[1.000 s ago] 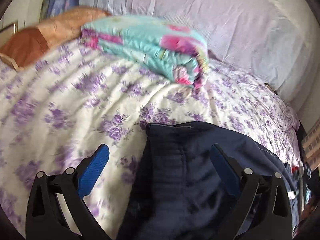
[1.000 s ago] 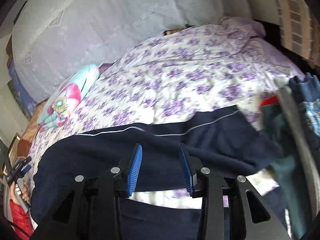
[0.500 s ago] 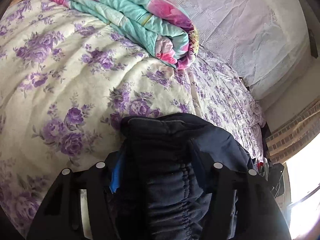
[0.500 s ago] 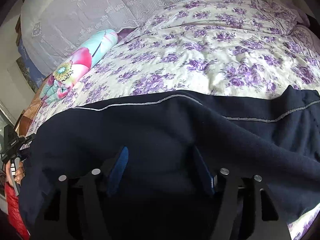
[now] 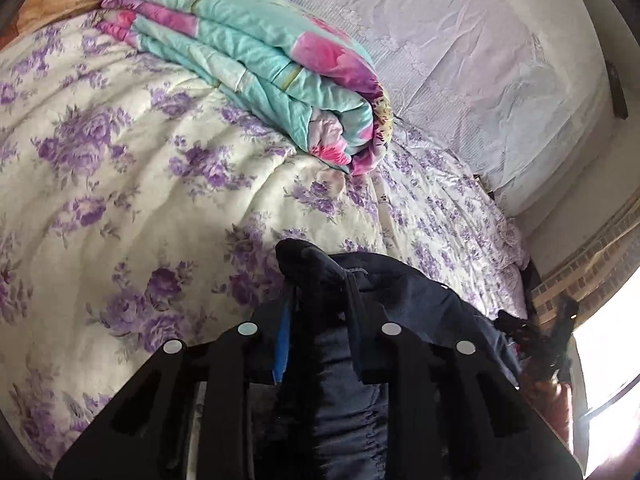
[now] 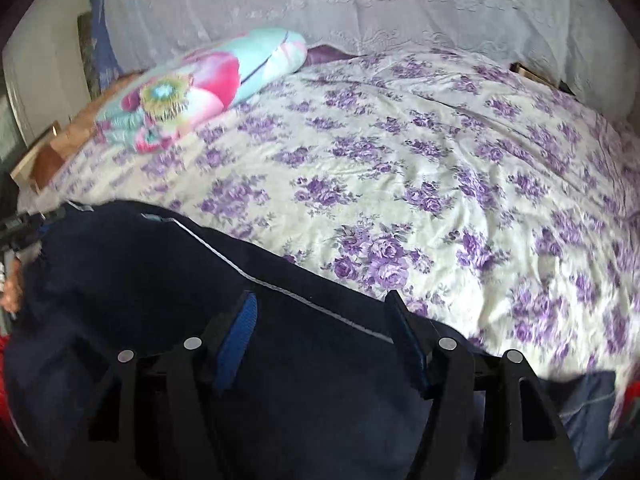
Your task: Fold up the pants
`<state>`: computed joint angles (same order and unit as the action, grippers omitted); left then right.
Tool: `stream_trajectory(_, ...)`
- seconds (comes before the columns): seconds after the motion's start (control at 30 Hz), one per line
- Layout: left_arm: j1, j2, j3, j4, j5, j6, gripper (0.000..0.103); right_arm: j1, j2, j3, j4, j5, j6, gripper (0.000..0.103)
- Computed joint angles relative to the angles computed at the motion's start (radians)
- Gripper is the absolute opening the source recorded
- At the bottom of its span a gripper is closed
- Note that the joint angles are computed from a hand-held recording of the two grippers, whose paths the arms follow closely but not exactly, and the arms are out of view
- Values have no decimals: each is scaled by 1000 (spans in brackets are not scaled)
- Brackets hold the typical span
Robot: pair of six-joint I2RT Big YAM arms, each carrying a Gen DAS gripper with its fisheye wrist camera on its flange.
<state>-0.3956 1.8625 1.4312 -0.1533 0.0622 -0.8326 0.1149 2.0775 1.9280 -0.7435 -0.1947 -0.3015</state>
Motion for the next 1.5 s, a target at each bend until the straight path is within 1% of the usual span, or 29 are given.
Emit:
stream_trajectory(0.03,7,-3,-16,28,25,-20,25,7,10,4,0,22,-39,66)
stream_trajectory(0.07,10,-2,-16,27,27,-31,29,13,19,1,4,49,-78,66)
stream_trajectory(0.1,10,5,-4,10,27,-29,36,19,25,-8,20,80,-106,66)
stream_trajectory(0.13,10,15,13,-8,35,-21,37,24,33,-13,35,109,-132,66)
stream_trajectory(0.2,2,32,49,-56,27,14,37,27,43,-13,53,109,-151,42)
stream_trajectory(0.23,-3,34,58,-69,11,29,36,26,51,5,30,76,-152,19)
stream_trajectory(0.3,-3,20,35,-26,3,30,25,30,56,24,20,71,-137,10)
stream_trajectory(0.33,2,10,15,10,10,22,23,32,61,40,19,77,-137,8)
stream_trajectory(0.4,7,-4,-12,72,18,13,18,31,78,88,14,80,-101,7)
stream_trajectory(0.5,-6,-12,-5,82,-33,64,16,20,153,244,-44,37,-14,7)
stream_trajectory(0.57,-13,-15,-1,90,-68,93,16,27,219,348,-82,54,10,8)
stream_trajectory(0.63,-7,-13,-3,95,-77,79,16,39,294,447,-129,79,25,10)
stream_trajectory(0.7,11,4,5,77,-43,28,16,61,337,487,-131,148,-4,16)
stream_trajectory(0.73,20,15,9,62,-18,-4,16,71,321,452,-87,186,-22,19)
stream_trajectory(0.77,32,30,16,48,16,-44,17,77,308,431,-69,225,-34,31)
stream_trajectory(0.8,39,37,14,45,40,-73,19,79,292,408,-51,250,-39,37)
stream_trajectory(0.83,46,39,8,52,61,-96,19,75,269,375,-34,245,-46,42)
stream_trajectory(0.87,48,34,-3,63,67,-106,20,64,244,346,-35,211,-50,42)
stream_trajectory(0.9,45,23,-11,60,47,-103,20,48,207,302,-35,175,-42,42)
stream_trajectory(0.97,30,-11,-32,47,-45,-81,19,8,115,187,-11,129,1,42)
stream_trajectory(1.0,24,-32,-52,64,-75,-71,19,-18,67,127,5,99,21,42)
stream_trajectory(1.03,21,-51,-72,85,-78,-65,19,-51,9,54,34,81,48,44)
stream_trajectory(1.13,-5,-108,-122,145,-124,-22,21,-162,-100,-82,68,75,149,48)
stream_trajectory(1.23,-42,-126,-128,175,-97,41,38,-266,-137,-140,73,140,228,48)
stream_trajectory(1.27,-58,-122,-118,170,-83,58,47,-300,-142,-151,70,149,255,48)
stream_trajectory(1.3,-73,-113,-106,165,-72,72,52,-325,-146,-166,68,142,274,48)
stream_trajectory(1.4,-111,-63,-29,78,-45,130,54,-375,-135,-196,62,104,322,48)
stream_trajectory(1.43,-121,-43,1,39,-52,142,55,-387,-118,-190,51,71,346,48)
stream_trajectory(1.5,-130,0,61,-56,-75,158,63,-397,-72,-155,19,-8,382,48)
